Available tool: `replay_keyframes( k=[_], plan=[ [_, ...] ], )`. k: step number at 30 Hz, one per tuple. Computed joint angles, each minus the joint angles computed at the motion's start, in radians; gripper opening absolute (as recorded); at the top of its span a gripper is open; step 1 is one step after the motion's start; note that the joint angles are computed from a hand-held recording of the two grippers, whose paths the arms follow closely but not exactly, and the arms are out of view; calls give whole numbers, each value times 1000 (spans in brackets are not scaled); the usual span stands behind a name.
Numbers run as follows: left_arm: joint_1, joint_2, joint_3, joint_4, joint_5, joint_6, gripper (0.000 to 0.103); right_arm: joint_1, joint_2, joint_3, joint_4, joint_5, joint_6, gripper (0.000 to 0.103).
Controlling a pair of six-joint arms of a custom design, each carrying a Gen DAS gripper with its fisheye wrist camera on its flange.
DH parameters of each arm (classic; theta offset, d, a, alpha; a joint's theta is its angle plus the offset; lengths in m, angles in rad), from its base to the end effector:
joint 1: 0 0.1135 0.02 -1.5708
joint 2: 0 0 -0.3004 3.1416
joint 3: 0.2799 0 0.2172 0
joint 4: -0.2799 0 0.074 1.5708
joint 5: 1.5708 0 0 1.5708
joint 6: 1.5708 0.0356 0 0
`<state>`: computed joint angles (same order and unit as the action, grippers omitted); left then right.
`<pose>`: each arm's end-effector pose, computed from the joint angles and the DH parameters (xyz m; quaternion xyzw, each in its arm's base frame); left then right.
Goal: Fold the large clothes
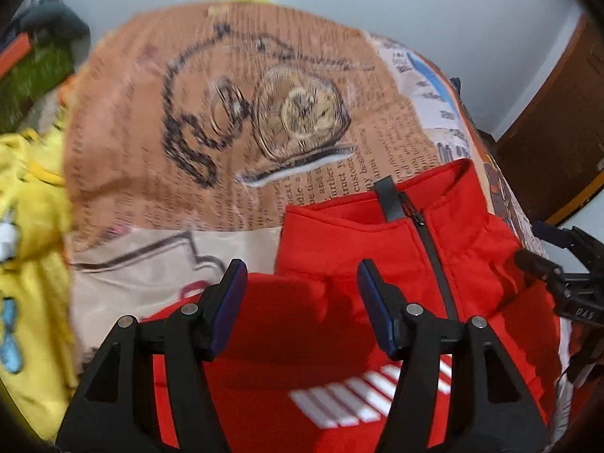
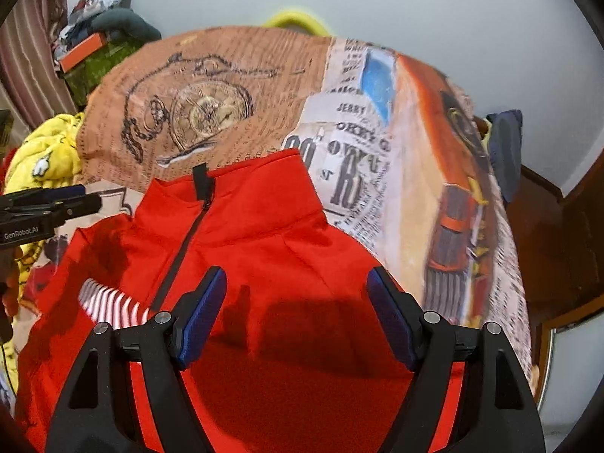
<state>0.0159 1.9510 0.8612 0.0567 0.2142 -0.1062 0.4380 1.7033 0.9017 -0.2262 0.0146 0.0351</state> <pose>0.3370 -0.0022 0.1417 -0.0301 0.9585 -0.1149 0.2592 0.2761 0.1287 0.2092 -0.1908 0.9443 0.0560 0.2624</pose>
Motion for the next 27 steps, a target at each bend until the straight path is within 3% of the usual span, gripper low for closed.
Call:
replay_keyframes(
  k=[5,10,12,14,16,19,21,27],
  plan=[
    [5,150,96,17,39,-45,60,12,117,83,13,33,-30,73],
    [23,274,181,6,117,-86,60,-31,187,139,36,-56,-29,71],
    [27,314,200,9,171,-100,59,-44,215,157,40,-87,-28,55],
    [28,325,173,74,197,-126,59,-59,255,190,21,-138,-20,46],
    [35,331,149,125,213,-151,55,-64,267,191,33,-161,6,38],
    [38,315,119,154,209,-147,36,-76,250,149,81,-182,30,20],
    [45,272,88,152,177,-117,12,-85,240,132,93,-202,42,13],
    [31,75,9,129,116,-65,9,-71,153,92,94,-213,74,9]
  ],
)
